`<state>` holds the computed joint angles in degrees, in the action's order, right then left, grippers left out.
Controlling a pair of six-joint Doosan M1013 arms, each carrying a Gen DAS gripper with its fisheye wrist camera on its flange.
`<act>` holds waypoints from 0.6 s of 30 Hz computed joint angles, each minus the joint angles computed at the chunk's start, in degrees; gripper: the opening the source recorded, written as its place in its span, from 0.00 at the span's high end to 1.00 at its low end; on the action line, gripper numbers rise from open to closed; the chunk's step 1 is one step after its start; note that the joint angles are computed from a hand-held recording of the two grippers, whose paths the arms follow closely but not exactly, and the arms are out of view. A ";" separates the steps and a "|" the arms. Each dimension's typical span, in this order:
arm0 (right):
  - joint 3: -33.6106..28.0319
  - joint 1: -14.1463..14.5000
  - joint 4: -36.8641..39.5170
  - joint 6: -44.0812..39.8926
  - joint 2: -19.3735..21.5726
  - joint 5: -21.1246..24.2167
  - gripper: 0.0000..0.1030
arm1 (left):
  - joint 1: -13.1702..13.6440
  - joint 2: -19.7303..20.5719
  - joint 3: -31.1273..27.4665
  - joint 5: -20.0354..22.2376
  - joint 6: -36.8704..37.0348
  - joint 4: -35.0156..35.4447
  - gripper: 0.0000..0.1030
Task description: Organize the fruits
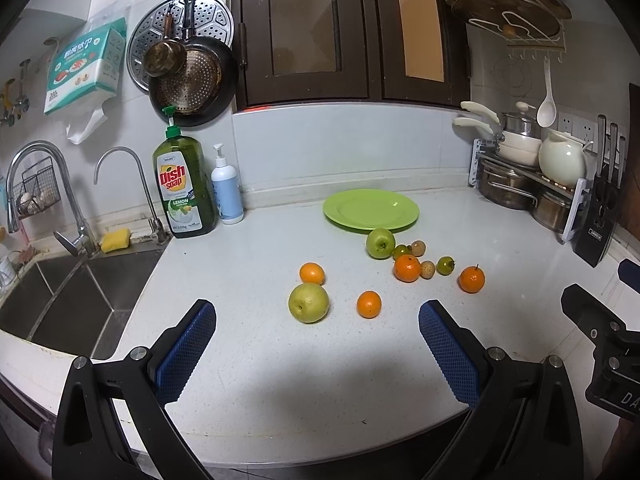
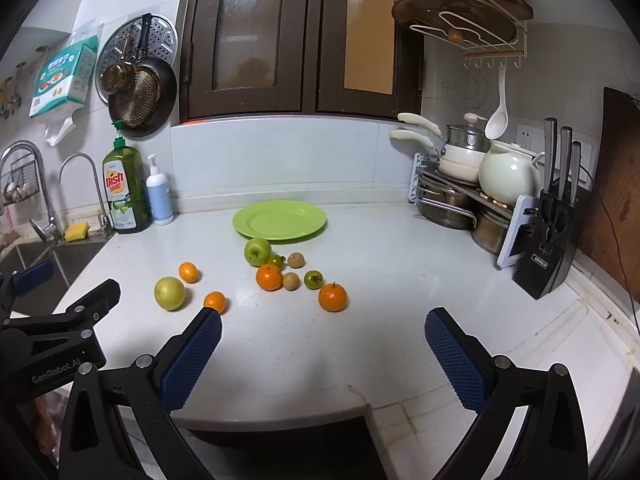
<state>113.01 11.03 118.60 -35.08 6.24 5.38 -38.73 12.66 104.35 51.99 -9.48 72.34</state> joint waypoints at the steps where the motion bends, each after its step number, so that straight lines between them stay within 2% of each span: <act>1: -0.01 0.02 0.46 -0.55 0.04 0.06 0.00 | -0.01 0.04 -0.01 0.02 0.06 -0.03 0.00; 10: -0.26 0.31 1.41 -1.54 0.28 -0.28 0.00 | 0.10 0.01 0.09 -0.30 0.17 -0.04 0.00; 18: -0.37 0.41 -1.25 1.08 0.36 -0.45 0.00 | 0.35 0.06 -0.06 -0.75 0.49 -0.20 0.00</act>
<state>112.64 11.43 117.35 -34.00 6.60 4.93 -38.38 12.72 104.29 51.24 -8.99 72.13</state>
